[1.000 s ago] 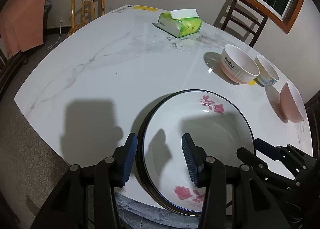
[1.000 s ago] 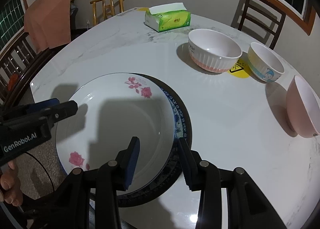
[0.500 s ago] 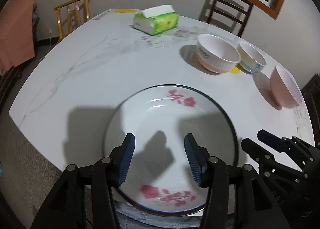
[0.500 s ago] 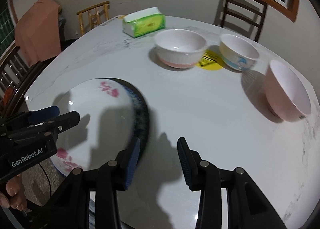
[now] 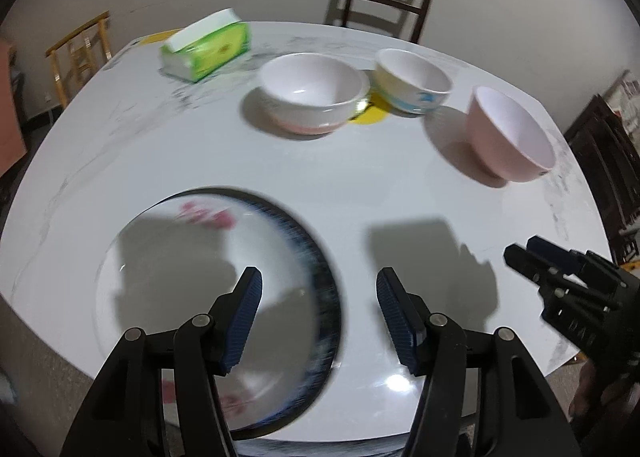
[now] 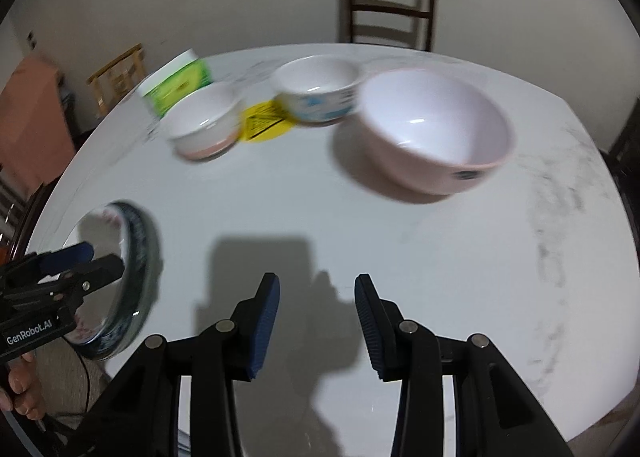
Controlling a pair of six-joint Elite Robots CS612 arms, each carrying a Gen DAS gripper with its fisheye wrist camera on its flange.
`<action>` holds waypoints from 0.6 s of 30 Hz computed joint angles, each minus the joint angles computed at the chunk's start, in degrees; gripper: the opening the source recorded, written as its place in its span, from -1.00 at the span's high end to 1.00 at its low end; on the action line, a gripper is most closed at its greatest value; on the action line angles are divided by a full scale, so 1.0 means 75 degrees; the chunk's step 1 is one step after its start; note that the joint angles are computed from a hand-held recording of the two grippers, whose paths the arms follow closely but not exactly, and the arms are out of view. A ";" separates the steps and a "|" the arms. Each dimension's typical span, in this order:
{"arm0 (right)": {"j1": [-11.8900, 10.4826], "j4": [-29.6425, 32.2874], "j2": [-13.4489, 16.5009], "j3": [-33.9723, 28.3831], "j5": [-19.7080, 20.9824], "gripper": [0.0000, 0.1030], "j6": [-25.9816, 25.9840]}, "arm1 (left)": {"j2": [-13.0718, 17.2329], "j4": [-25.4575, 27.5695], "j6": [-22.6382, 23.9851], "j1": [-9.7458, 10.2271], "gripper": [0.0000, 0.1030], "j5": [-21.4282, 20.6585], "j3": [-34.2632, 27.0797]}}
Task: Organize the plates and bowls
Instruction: 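Move both tools to the large pink bowl and grasp its rim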
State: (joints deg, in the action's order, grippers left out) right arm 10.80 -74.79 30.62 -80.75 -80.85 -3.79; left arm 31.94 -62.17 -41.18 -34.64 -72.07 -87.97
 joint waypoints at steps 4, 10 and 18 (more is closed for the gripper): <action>-0.0221 -0.0237 -0.0087 0.0067 -0.0190 0.23 0.0141 | -0.0297 -0.0255 0.0113 -0.0008 -0.11 -0.0404 0.0543; -0.0520 -0.0492 -0.0336 0.0394 -0.0196 0.23 0.0420 | -0.0754 -0.0773 0.0247 -0.0056 -0.15 -0.0548 0.1409; -0.0811 -0.0477 -0.0847 0.1372 0.0102 0.23 0.0846 | -0.1390 -0.1527 -0.0166 0.0052 -0.15 -0.1077 0.2755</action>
